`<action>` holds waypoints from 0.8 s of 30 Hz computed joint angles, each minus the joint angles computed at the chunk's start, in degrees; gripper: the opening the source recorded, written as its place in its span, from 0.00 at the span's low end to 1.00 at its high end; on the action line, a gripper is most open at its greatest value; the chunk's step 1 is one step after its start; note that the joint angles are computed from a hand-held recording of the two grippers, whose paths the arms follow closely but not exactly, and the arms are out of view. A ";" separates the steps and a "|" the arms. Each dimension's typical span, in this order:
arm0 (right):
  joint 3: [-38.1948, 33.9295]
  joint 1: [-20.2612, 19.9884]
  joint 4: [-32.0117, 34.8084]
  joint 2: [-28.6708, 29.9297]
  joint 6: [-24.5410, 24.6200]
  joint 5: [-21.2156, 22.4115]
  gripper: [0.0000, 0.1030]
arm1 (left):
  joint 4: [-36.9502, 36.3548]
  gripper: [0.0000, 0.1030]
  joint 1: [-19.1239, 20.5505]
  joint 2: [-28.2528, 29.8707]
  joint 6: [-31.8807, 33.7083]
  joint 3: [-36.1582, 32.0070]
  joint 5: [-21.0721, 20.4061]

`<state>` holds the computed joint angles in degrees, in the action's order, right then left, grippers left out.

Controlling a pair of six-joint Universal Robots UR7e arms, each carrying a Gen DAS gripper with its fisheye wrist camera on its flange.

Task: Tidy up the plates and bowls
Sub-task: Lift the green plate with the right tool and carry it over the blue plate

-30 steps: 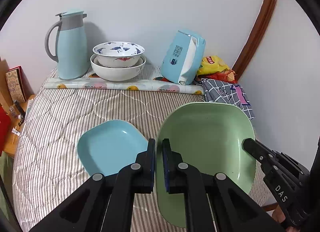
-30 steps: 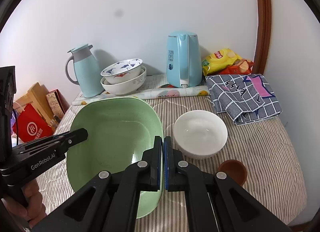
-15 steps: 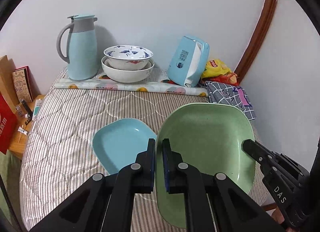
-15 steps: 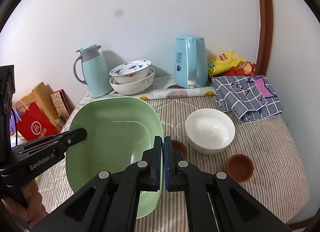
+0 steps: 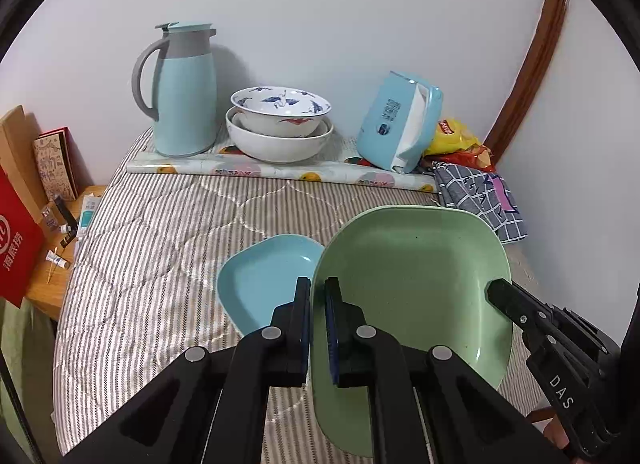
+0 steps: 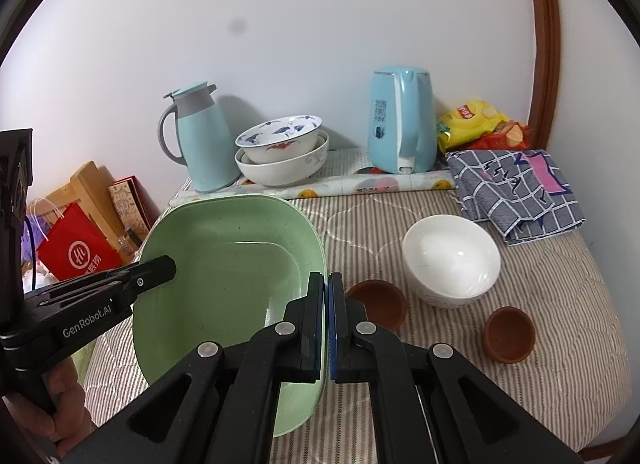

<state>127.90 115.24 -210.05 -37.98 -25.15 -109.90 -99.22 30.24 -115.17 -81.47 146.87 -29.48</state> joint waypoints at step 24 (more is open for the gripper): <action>-4.03 -0.34 2.65 7.11 1.38 0.37 0.02 | -4.89 0.07 8.33 -3.78 6.49 2.75 -1.54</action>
